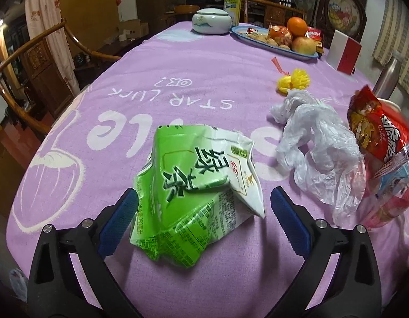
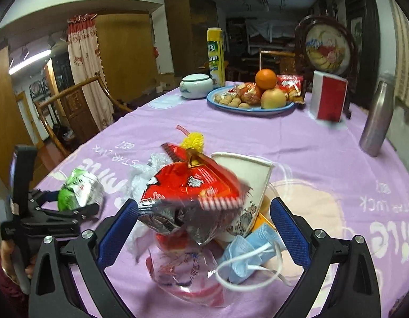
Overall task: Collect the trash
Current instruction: 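Move left tool to green tea carton while right tool closes on red snack bag, then grasp green tea carton with left tool and lift while right lifts red snack bag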
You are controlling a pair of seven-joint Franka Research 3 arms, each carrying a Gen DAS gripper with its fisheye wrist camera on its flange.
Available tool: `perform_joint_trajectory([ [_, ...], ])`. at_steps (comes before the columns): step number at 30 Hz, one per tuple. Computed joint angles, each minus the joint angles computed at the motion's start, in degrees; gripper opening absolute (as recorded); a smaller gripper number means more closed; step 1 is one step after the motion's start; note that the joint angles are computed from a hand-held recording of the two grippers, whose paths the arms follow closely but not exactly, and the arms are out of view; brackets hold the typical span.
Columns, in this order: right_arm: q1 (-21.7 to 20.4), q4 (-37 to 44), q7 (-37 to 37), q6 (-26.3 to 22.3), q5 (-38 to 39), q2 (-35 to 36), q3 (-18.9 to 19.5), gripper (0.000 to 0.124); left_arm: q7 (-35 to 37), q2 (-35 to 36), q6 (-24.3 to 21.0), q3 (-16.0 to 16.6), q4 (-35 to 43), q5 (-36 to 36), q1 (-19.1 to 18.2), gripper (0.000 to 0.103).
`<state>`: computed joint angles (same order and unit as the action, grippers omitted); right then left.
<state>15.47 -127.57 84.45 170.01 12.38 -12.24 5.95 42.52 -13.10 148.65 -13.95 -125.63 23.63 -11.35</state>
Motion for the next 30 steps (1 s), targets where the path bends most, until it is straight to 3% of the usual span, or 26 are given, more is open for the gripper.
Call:
perform_joint_trajectory([
  [1,1.19,-0.03,-1.78,0.18,1.82,-0.05,-1.10,0.092,0.69,-0.03,0.88,0.19,-0.22,-0.25,-0.21,0.096],
  [3,4.77,-0.40,-7.21,0.43,7.88,-0.82,-4.09,0.062,1.45,-0.44,3.10,0.26,-1.11,-0.09,-0.36,0.093],
  [6,11.65,0.62,-19.53,-2.42,23.34,-1.83,-10.41,0.038,-0.04,-1.06,4.47,-0.41,-2.05,1.58,0.24,0.089],
  [9,13.37,1.61,-26.41,-5.13,32.65,-2.63,-12.45,0.025,0.06,-1.38,5.84,0.16,-2.81,0.44,0.13,0.088],
  [11,12.61,1.63,-28.06,-5.19,34.85,-2.92,-11.73,0.028,0.68,-1.58,6.02,0.48,-3.07,-0.53,0.01,0.088],
  [12,12.52,1.44,-29.54,-4.41,36.36,-3.24,-11.36,0.040,0.69,-1.57,6.10,0.50,-3.15,-0.79,0.07,0.088],
  [13,11.83,1.21,-29.72,-3.71,36.62,-3.29,-10.45,0.058,0.97,-1.69,5.67,0.52,-3.09,-1.01,0.08,0.088],
  [14,10.11,0.78,-27.37,-2.46,35.32,-3.37,-8.60,0.095,0.88,-1.68,5.51,0.41,-3.07,-1.01,0.18,0.088],
  [16,9.59,0.36,-27.21,0.67,36.10,-2.91,-7.30,0.097,0.69,-1.64,4.95,0.17,-2.83,-0.93,0.31,0.088],
  [22,5.96,3.59,-20.74,-0.82,24.62,1.19,-2.34,0.097,0.85,-1.57,4.70,0.29,-2.74,-1.26,0.34,0.089],
  [25,2.81,6.51,-11.08,-2.79,13.92,4.72,0.58,0.095,1.11,-1.40,4.06,0.15,-2.32,-1.13,0.30,0.089],
  [27,3.77,8.22,-11.68,-4.63,14.22,6.29,-0.21,0.056,1.58,-0.92,3.60,0.17,-1.63,-1.20,0.21,0.089],
  [28,3.48,8.64,-12.60,-5.41,15.57,6.53,-0.02,0.011,1.88,-0.83,3.65,0.32,-1.52,-1.47,0.11,0.088],
  [30,6.31,7.97,-19.82,-4.80,26.73,5.15,-2.64,0.008,2.63,-0.87,4.85,0.85,-1.75,-2.36,-0.08,0.084],
])
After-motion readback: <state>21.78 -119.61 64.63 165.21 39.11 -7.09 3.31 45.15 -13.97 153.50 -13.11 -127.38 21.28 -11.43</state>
